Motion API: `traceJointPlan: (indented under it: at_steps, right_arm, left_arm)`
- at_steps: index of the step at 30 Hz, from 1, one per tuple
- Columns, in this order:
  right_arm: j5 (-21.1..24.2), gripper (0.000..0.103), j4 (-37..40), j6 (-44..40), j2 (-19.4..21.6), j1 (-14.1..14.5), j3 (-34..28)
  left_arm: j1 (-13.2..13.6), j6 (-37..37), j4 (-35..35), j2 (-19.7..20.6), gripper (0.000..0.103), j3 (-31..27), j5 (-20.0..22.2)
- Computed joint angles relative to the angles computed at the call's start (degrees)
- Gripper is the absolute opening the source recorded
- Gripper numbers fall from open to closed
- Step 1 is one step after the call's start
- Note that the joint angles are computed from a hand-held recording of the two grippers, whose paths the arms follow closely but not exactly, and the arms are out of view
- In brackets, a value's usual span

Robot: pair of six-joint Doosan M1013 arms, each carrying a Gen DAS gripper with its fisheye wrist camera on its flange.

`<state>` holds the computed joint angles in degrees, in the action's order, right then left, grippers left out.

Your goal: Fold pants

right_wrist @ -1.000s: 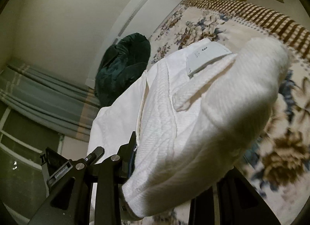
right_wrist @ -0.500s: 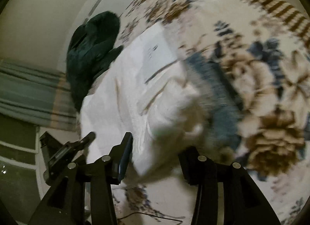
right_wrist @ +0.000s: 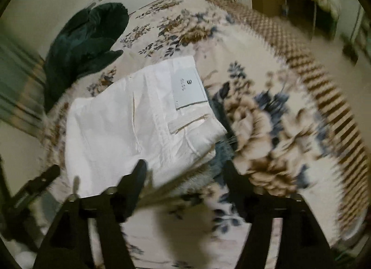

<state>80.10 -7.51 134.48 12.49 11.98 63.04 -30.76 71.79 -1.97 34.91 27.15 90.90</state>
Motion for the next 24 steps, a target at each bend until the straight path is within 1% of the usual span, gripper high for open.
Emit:
traceJointPlan:
  at_steps: [1,3,4,5,7,10,15,22,24]
  right_arm:
    - [1.5,0.103,-2.2,-0.4,0.2,1.0,-1.3]
    - [4.5,0.103,-7.1,-1.5,0.7,2.8,-3.6]
    - [5.9,0.103,-9.7,-2.4,0.9,3.9,-4.6]
    - [6.7,0.103,-11.3,-2.9,0.9,4.6,-5.3]
    - [8.2,0.103,-13.7,-3.7,0.5,5.8,-6.3]
    - [8.9,0.103,-14.7,-4.1,-0.9,6.9,-6.8]
    - [9.7,0.103,-16.8,-4.8,-3.6,9.1,-7.0]
    - [11.6,0.103,-21.0,-5.8,-7.3,13.8,-8.9]
    - [12.0,0.103,-22.5,-5.9,-8.3,15.5,-9.5]
  left_arm:
    - [-0.3,-0.2,0.8,-0.7,0.093,0.5,0.0]
    - [-0.8,-0.2,2.4,-1.5,0.095,1.0,0.0]
    - [-1.1,-0.3,3.4,-2.0,0.097,1.0,0.2]
    - [-1.4,-0.5,4.2,-2.3,0.099,0.9,0.7]
    - [-2.1,-0.8,5.8,-3.1,0.099,0.8,1.3]
    - [-3.5,-0.7,8.8,-4.5,0.099,1.0,1.7]
    - [-5.5,-2.0,12.9,-7.9,0.099,2.9,0.9]
    - [-9.1,-4.4,18.7,-13.1,0.099,5.6,0.2]
    - [-10.1,-5.1,19.7,-14.4,0.099,6.4,-0.1]
